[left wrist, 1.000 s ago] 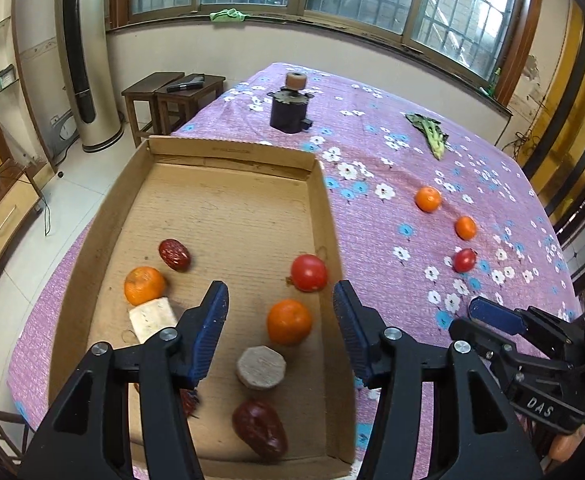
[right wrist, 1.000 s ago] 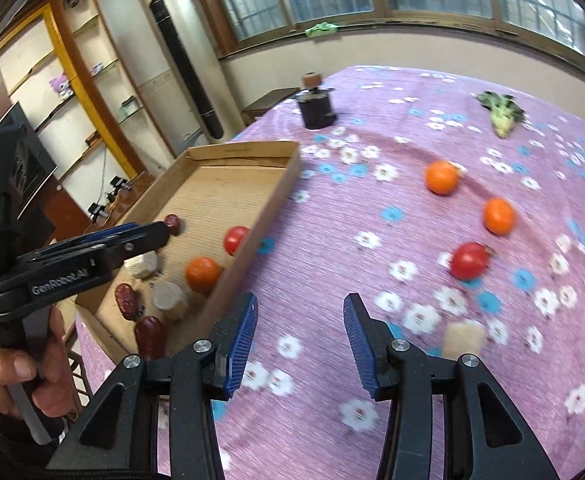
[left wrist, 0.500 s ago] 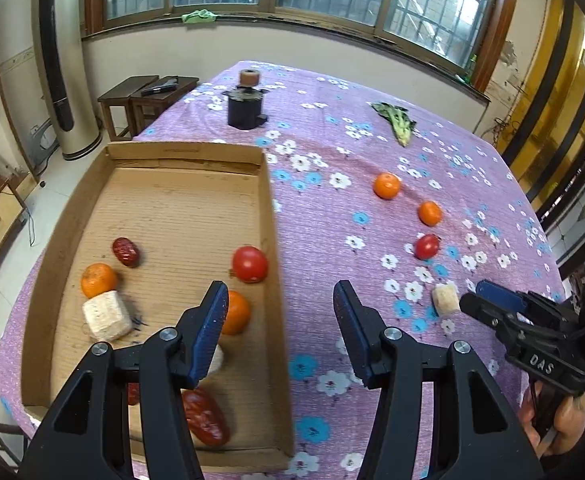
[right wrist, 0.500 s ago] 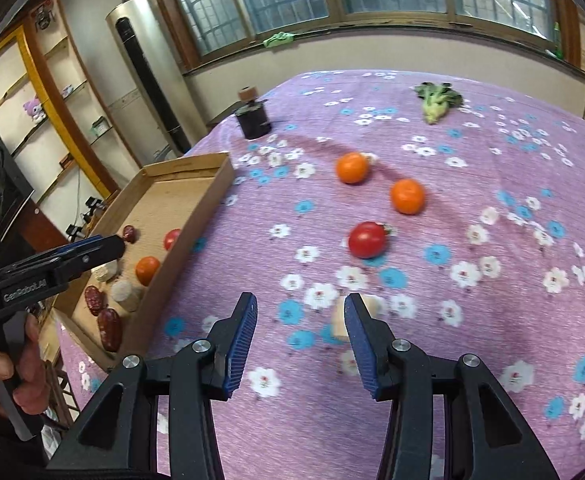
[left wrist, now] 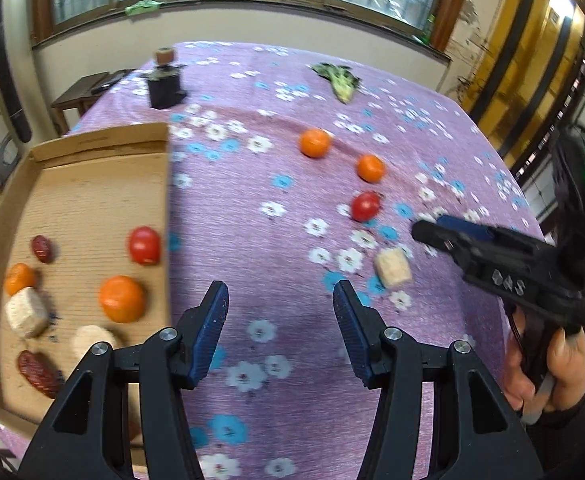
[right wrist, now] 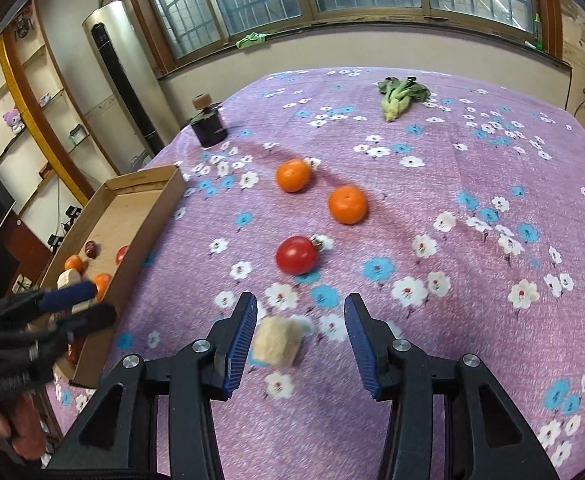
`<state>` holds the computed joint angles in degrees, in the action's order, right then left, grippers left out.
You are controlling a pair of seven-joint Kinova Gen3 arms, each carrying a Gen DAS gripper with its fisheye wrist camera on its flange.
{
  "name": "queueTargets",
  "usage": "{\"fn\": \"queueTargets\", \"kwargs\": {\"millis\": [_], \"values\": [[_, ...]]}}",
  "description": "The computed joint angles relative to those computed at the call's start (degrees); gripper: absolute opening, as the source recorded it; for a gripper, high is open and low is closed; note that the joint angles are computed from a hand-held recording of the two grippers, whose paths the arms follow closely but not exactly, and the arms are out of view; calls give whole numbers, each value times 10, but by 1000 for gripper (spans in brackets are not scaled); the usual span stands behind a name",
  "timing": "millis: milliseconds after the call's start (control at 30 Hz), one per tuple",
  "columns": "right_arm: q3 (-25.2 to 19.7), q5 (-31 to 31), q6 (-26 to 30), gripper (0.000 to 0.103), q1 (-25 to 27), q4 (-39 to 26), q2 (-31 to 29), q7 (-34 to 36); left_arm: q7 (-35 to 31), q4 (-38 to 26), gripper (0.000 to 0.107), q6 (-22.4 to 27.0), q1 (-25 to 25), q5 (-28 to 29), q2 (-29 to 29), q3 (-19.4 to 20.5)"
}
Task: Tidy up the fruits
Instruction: 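Move both tools toward the beige block and a tangerine on the cloth, then grasp the beige cylindrical block with the left tool while the right grasps a tangerine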
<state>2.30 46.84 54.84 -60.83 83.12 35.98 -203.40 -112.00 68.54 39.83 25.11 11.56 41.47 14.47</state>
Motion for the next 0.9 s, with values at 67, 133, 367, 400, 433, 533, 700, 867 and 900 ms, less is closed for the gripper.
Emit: {"fn": "queueTargets", "kwargs": {"millis": [67, 133, 367, 400, 433, 533, 700, 867, 900], "values": [[0, -1, -5, 47, 8, 7, -3, 3, -7, -4, 53, 7, 3, 0, 6, 6], [0, -2, -9, 48, 15, 12, -6, 9, -11, -19, 53, 25, 10, -1, 18, 8], [6, 0, -33, 48, 43, 18, -5, 34, -25, -74, 53, 79, 30, 13, 59, 19], [7, -2, -39, 48, 51, 17, -4, 40, -26, -84, 53, 87, 35, 16, 65, 19], [7, -4, -46, 47, 59, 16, -3, 48, -28, -92, 53, 91, 38, 18, 71, 19], [9, -15, -59, 47, 80, 5, 5, 78, -24, -120, 53, 106, 56, 19, 89, 13], [16, -48, -69, 47, 106, -24, 29, 131, -9, -155, 54, 110, 78, 16, 113, 2], [39, -66, -82, 34, 103, -24, 43, 141, -27, -151, 28, 90, 70, 26, 118, 13], [42, -67, -86, 34, 99, -20, 40, 137, -36, -157, 28, 102, 57, 38, 124, 26]]}}
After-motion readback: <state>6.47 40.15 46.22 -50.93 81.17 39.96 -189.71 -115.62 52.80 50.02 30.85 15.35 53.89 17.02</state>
